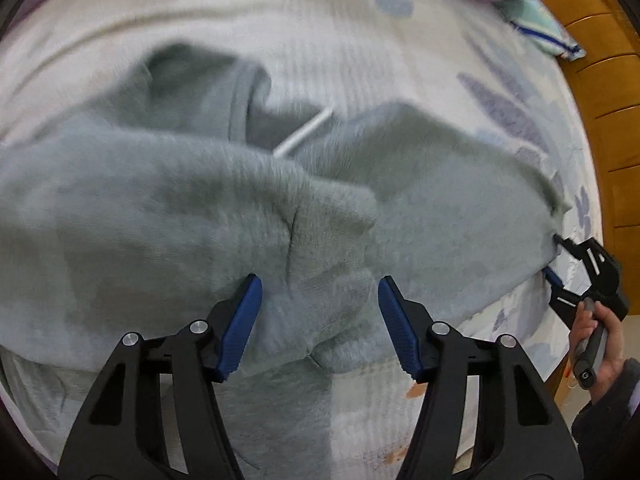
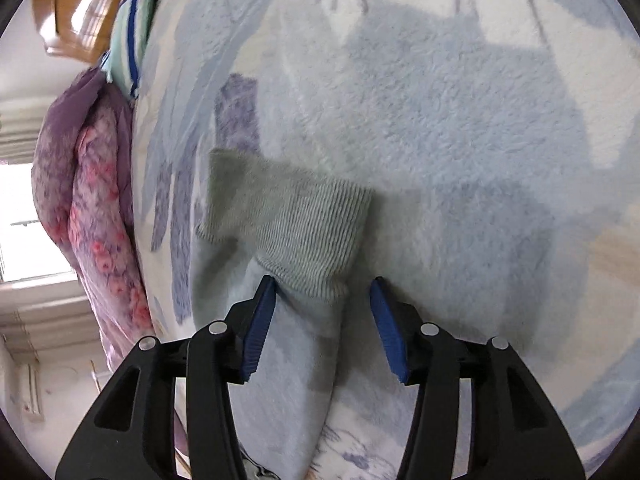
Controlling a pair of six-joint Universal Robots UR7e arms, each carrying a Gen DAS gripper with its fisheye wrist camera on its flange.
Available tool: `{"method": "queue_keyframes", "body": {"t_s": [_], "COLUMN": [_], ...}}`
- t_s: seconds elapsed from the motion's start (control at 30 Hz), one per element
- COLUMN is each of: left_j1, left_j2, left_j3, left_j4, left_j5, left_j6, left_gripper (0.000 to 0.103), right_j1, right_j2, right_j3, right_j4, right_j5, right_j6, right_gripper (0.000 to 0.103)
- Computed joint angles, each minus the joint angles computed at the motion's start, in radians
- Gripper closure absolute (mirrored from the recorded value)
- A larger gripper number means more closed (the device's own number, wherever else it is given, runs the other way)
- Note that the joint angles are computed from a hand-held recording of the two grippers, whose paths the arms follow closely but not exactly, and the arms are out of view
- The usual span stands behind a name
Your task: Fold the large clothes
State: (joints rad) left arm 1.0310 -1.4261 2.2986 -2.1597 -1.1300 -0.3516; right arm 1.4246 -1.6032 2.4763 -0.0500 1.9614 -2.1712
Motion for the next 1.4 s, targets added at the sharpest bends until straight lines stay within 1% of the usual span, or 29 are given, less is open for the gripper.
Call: {"method": "queue_keyframes", "body": {"t_s": [0.03, 0.17, 0.2, 0.23, 0.27, 0.3, 0.33, 0.4, 0.5, 0.57, 0.6, 0.63, 0.7, 0.73, 0.8, 0.83, 0.9, 0.97, 1.0, 1.03, 1.07, 1.1, 1.13, 1.2, 1.27, 1.33, 1.4], "left_j1": [0.011, 0.022, 0.025, 0.025, 0.026, 0.027, 0.028, 0.035, 0.057, 0.077, 0.086, 0.097, 0.113, 0.122, 0.141, 0.152, 0.164, 0.192, 0.216, 0.23, 0.257, 0.271, 0.299, 0.343, 0.402, 0.461, 0.503], "left_j2": [0.022, 0.071, 0.078, 0.082, 0.084, 0.084, 0.091, 0.089, 0.061, 0.036, 0.024, 0.009, -0.023, -0.045, -0.084, -0.108, -0.155, -0.202, -0.225, -0.239, -0.253, -0.262, -0.28, -0.303, -0.31, -0.309, -0.298], "left_j3": [-0.008, -0.022, -0.027, -0.031, -0.035, -0.038, -0.043, -0.05, -0.062, -0.069, -0.074, -0.084, -0.095, -0.103, -0.122, -0.136, -0.157, -0.192, -0.216, -0.232, -0.254, -0.262, -0.286, -0.321, -0.363, -0.397, -0.407], "left_j4": [0.009, 0.009, 0.01, 0.016, 0.021, 0.028, 0.025, 0.028, 0.028, 0.023, 0.028, 0.041, 0.053, 0.061, 0.083, 0.1, 0.119, 0.15, 0.167, 0.173, 0.181, 0.182, 0.197, 0.228, 0.262, 0.282, 0.297], "left_j5": [0.001, 0.016, 0.015, 0.015, 0.015, 0.012, 0.007, -0.005, -0.054, -0.099, -0.118, -0.138, -0.172, -0.193, -0.233, -0.252, -0.26, -0.257, -0.26, -0.262, -0.271, -0.275, -0.265, -0.246, -0.245, -0.248, -0.251], "left_j6": [-0.004, 0.0, -0.002, -0.001, 0.003, 0.006, 0.009, 0.014, 0.017, 0.012, 0.008, 0.003, -0.003, -0.008, -0.017, -0.018, -0.015, -0.007, -0.004, -0.01, -0.009, -0.011, -0.002, 0.014, 0.007, 0.012, 0.013], "left_gripper": [0.042, 0.042, 0.042, 0.042, 0.042, 0.042, 0.042, 0.042, 0.042, 0.042, 0.042, 0.042, 0.042, 0.041, 0.04, 0.04, 0.04, 0.04, 0.04, 0.04, 0.04, 0.04, 0.04, 0.04, 0.04, 0.04, 0.04], "right_j1": [-0.002, 0.028, 0.036, 0.058, 0.077, 0.1, 0.132, 0.177, 0.312, 0.447, 0.483, 0.549, 0.623, 0.671, 0.727, 0.757, 0.796, 0.834, 0.844, 0.856, 0.865, 0.871, 0.883, 0.893, 0.902, 0.9, 0.895], "right_j2": [0.005, 0.069, 0.078, 0.087, 0.09, 0.095, 0.102, 0.089, 0.103, 0.181, 0.209, 0.256, 0.321, 0.376, 0.459, 0.515, 0.614, 0.747, 0.785, 0.85, 0.911, 0.953, 1.033, 1.129, 1.266, 1.388, 1.436], "right_j3": [-0.01, -0.09, -0.102, -0.118, -0.128, -0.139, -0.151, -0.151, -0.188, -0.271, -0.3, -0.348, -0.417, -0.472, -0.556, -0.608, -0.701, -0.827, -0.86, -0.921, -0.978, -1.021, -1.1, -1.196, -1.342, -1.481, -1.526], "right_j4": [0.023, 0.153, 0.169, 0.193, 0.203, 0.215, 0.23, 0.217, 0.219, 0.277, 0.293, 0.318, 0.341, 0.356, 0.364, 0.371, 0.375, 0.394, 0.397, 0.399, 0.405, 0.416, 0.436, 0.476, 0.59, 0.734, 0.791], "right_j5": [0.005, 0.055, 0.062, 0.084, 0.098, 0.118, 0.146, 0.18, 0.287, 0.403, 0.429, 0.467, 0.493, 0.499, 0.482, 0.458, 0.402, 0.323, 0.306, 0.26, 0.207, 0.178, 0.128, 0.074, 0.04, 0.02, -0.005], "right_j6": [-0.003, -0.011, -0.011, -0.022, -0.037, -0.046, -0.046, -0.053, -0.047, -0.047, -0.051, -0.063, -0.099, -0.13, -0.189, -0.218, -0.258, -0.296, -0.304, -0.317, -0.321, -0.321, -0.328, -0.331, -0.313, -0.273, -0.22], "right_gripper": [0.058, 0.065, 0.069, 0.073, 0.084, 0.089, 0.09, 0.092, 0.092, 0.092, 0.092, 0.092, 0.092, 0.092, 0.092, 0.092, 0.092, 0.092, 0.092, 0.092, 0.092, 0.092, 0.092, 0.092, 0.091, 0.087, 0.085]}}
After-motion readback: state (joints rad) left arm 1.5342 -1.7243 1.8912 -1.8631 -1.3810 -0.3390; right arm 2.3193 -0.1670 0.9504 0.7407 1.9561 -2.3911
